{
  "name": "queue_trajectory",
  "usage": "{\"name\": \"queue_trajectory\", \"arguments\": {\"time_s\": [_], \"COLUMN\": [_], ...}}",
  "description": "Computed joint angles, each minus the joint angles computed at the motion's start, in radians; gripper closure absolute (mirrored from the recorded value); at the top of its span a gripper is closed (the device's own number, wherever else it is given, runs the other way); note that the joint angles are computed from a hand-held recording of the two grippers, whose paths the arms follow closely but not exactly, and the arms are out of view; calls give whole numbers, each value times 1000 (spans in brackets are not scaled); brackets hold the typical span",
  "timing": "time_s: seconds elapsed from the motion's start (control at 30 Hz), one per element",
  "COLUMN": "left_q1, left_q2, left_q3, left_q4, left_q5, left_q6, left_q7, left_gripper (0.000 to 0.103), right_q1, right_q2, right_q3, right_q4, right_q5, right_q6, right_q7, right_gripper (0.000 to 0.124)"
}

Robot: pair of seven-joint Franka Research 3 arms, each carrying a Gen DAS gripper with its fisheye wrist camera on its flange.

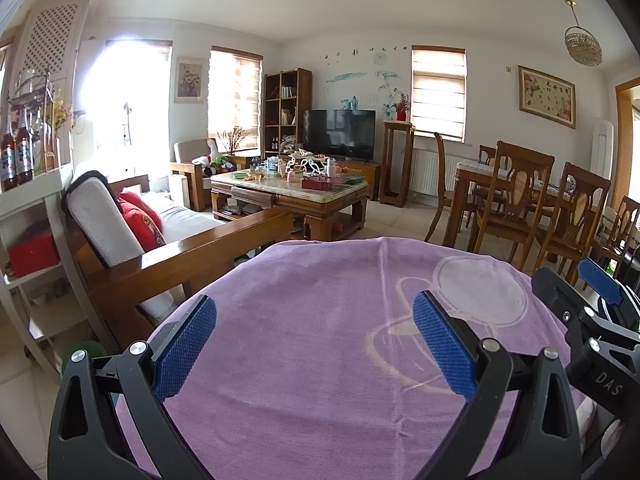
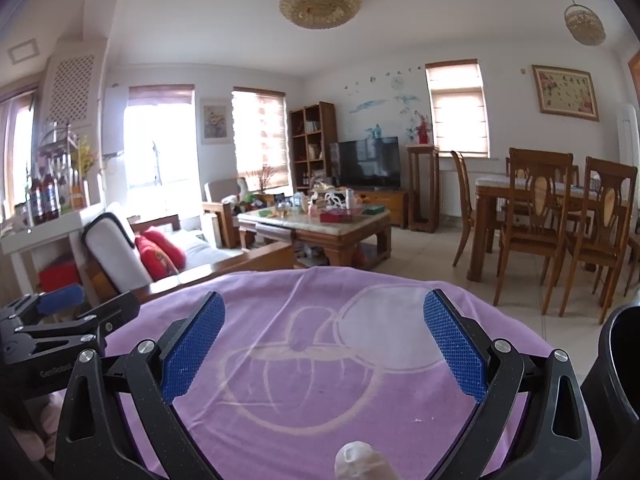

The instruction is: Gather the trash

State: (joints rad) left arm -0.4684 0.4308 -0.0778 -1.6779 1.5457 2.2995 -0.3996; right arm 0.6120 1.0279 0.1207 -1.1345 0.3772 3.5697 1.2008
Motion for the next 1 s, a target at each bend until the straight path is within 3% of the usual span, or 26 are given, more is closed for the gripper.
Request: {"name": "queue_trajectory", "arguments": {"time_s": [1.0], "left_q1": [15], "left_q2": [-10], "left_q3": [-2], "left_q4": [-14], "left_q5": [3], "left_q6": [22], "left_q7": [-22], "left_gripper": [5], "right_q1": [2], "right_q2": [-11], "right_q3": [-4], "right_q4": [-8], "right_q5": [13], "right_q6": [2], "right_q7": [-8], "right_gripper": [26]}}
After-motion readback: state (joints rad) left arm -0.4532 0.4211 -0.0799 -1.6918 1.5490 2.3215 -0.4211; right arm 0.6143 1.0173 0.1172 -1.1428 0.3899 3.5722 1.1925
